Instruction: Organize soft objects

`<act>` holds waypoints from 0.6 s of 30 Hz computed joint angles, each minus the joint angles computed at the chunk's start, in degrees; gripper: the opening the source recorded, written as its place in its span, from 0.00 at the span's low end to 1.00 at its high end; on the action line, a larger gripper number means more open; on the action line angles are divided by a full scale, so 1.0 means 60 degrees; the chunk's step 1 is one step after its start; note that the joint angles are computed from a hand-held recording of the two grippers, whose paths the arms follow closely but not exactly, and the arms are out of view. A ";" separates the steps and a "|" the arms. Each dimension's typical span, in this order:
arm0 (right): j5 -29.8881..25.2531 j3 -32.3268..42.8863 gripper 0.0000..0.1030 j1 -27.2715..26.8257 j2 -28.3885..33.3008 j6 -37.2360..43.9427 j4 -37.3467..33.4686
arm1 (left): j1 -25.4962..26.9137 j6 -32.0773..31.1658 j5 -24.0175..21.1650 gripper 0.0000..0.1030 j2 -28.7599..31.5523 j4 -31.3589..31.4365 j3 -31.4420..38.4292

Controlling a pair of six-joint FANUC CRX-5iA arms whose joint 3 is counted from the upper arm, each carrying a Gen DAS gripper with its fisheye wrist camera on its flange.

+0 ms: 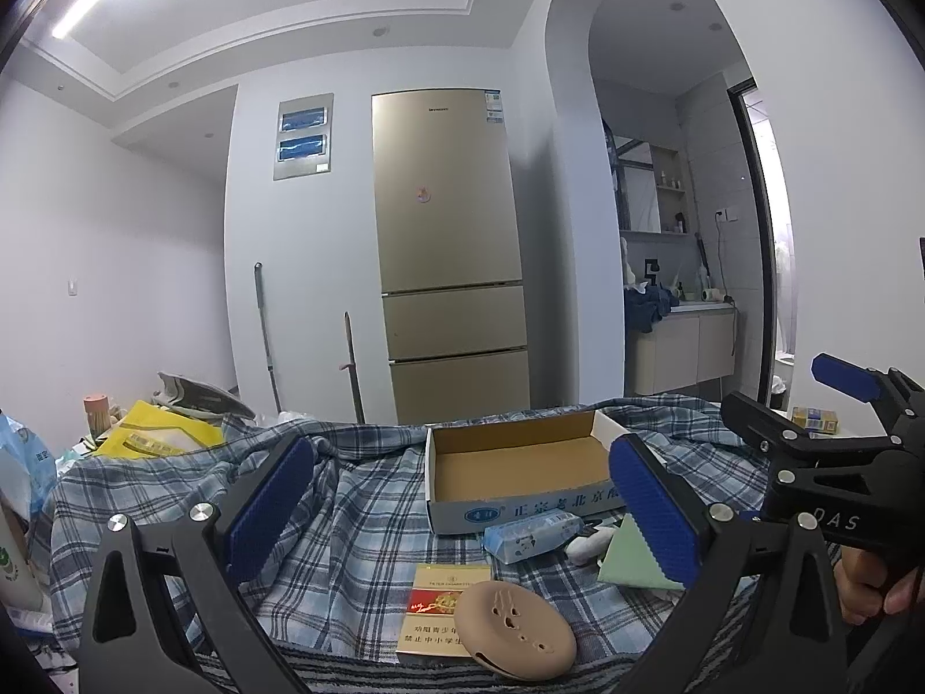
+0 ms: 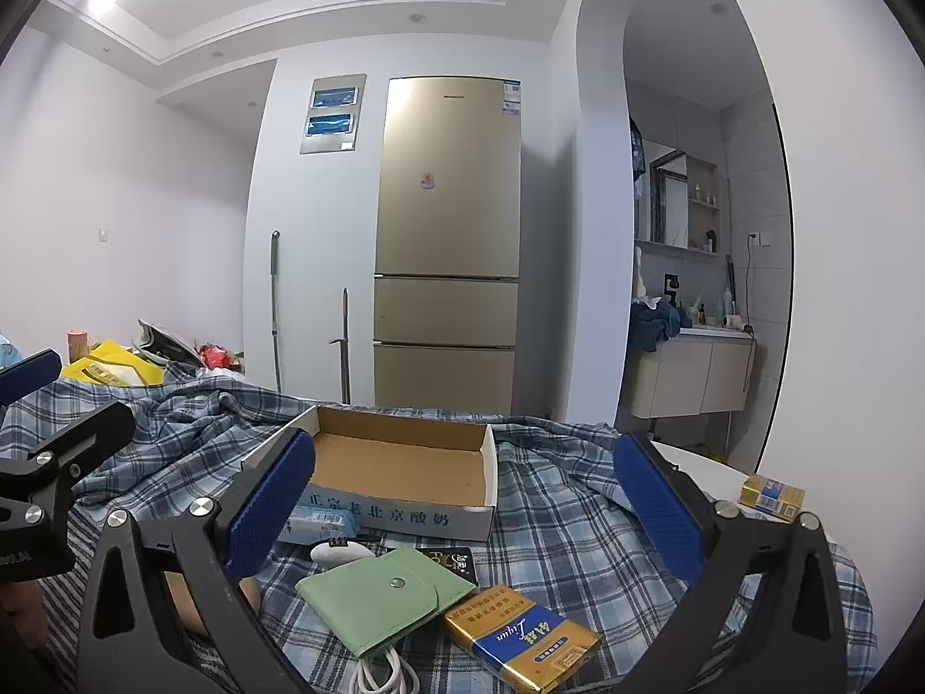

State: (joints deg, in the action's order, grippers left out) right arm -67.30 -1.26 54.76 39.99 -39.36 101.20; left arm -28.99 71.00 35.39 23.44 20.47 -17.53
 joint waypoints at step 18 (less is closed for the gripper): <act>0.0166 0.0192 1.00 0.0027 0.0080 0.0426 -0.0257 | 0.0094 0.0190 0.0055 1.00 -0.0100 -0.0270 -0.0020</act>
